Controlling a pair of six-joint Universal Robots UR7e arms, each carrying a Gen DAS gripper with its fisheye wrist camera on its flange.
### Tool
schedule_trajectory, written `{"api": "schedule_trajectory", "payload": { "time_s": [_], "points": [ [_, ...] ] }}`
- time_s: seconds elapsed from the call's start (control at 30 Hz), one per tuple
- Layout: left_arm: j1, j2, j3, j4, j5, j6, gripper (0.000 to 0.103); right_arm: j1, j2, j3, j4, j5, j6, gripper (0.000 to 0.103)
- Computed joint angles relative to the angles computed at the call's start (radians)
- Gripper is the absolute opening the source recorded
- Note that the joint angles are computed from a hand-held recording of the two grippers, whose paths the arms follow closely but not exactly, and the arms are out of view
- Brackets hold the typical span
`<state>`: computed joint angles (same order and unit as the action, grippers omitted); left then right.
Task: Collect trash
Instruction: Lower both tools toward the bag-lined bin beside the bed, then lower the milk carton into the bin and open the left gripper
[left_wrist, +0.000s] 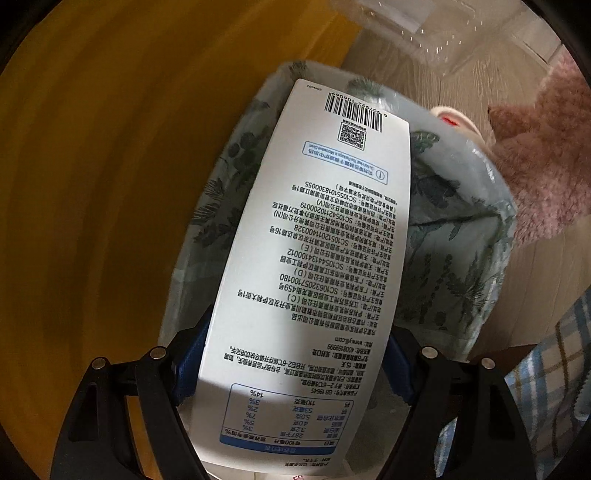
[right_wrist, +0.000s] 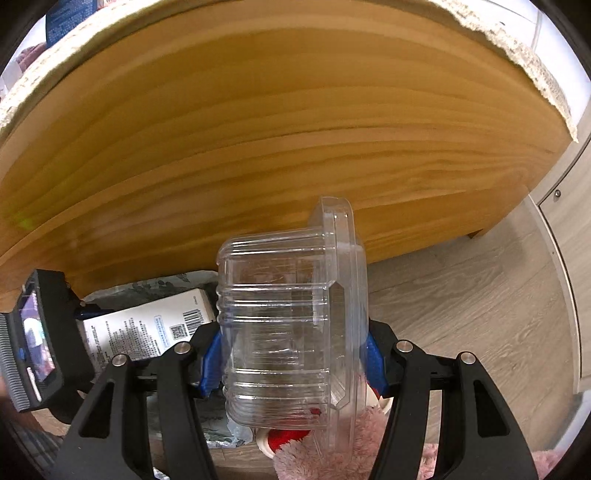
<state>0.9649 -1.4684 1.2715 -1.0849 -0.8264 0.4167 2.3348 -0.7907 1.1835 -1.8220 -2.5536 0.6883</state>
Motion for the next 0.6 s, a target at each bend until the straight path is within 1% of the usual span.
{"api": "schedule_trajectory", "payload": {
  "time_s": [0.1,0.33,0.47,0.6],
  "points": [
    [0.008,0.003,0.036,-0.036,0.003,-0.001,0.077,-0.004,0.006,-0.017,0.026,0.005,0.01,0.059],
    [0.027,0.009,0.089,-0.043,0.025,0.01,0.077,-0.011,0.024,-0.072,0.086,0.037,0.025,0.059],
    [0.044,0.015,0.118,-0.066,0.033,0.003,0.077,-0.02,0.025,-0.084,0.105,0.051,0.027,0.059],
    [0.046,0.01,0.166,-0.103,0.041,0.025,0.077,-0.021,0.032,-0.114,0.135,0.065,0.038,0.059]
  ]
}}
